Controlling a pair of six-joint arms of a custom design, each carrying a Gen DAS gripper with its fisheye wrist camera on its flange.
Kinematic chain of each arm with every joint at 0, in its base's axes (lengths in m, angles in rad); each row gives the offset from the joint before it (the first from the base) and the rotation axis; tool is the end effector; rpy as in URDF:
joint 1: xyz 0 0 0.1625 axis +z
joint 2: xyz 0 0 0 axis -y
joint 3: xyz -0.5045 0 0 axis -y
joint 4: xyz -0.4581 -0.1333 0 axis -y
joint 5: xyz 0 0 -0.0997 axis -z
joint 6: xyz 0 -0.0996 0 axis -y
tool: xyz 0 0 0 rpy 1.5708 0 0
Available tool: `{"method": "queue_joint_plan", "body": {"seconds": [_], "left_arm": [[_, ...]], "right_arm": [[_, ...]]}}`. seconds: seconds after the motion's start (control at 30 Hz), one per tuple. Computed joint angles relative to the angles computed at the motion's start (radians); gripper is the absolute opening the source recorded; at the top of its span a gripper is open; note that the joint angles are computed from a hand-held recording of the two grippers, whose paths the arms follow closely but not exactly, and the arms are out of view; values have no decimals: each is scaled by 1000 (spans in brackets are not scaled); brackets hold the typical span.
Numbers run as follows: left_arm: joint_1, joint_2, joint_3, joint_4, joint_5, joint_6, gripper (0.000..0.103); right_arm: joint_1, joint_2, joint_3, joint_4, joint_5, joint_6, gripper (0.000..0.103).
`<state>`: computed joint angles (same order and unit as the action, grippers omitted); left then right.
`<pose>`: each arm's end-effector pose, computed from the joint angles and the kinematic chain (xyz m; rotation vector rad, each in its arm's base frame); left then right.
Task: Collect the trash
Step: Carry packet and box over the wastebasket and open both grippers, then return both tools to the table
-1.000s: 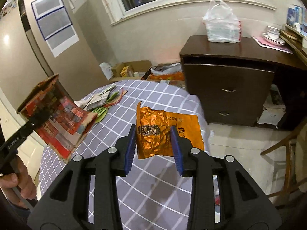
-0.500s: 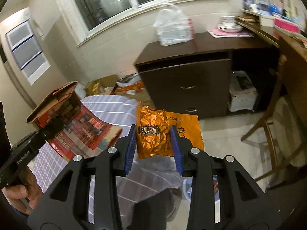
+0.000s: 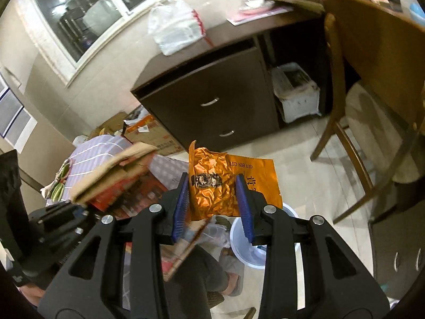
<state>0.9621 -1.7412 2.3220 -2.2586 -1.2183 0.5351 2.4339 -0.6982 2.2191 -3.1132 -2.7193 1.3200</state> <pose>-0.0949 -0.4294 0.3260 1.4869 2.3593 -0.1675 0.4150 -0.2992 -0.0094 -0.5352 -2.2316 1.3288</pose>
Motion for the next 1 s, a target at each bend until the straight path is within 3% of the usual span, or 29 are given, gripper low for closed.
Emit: {"method": "queue_joint_plan", "body": {"seconds": [0.13, 0.3, 0.37, 0.4, 0.43, 0.47, 0.53, 0.67, 1.0], "left_arm": [[-19, 33, 33, 11, 35, -4, 4], [-36, 82, 55, 27, 81, -15, 9], [-43, 105, 59, 22, 110, -32, 31], [-47, 114, 62, 9, 125, -42, 58], [-45, 111, 65, -9, 130, -39, 76], [-47, 107, 69, -30, 134, -35, 78], [-45, 98, 65, -40, 127, -27, 81], [-46, 72, 66, -89, 120, 3, 89], [-32, 15, 25, -79, 90, 7, 90]], "right_arm": [[-23, 12, 34, -69, 30, 7, 34], [-62, 53, 71, -243, 89, -35, 35], [-84, 84, 83, -371, 116, -77, 36], [-97, 99, 92, -425, 132, -81, 38], [-108, 107, 97, -449, 148, -81, 49], [-119, 115, 101, -470, 162, -81, 65], [-135, 133, 111, -509, 176, -66, 83], [-144, 138, 118, -469, 186, -3, 97], [-119, 95, 87, -268, 159, 91, 97]]}}
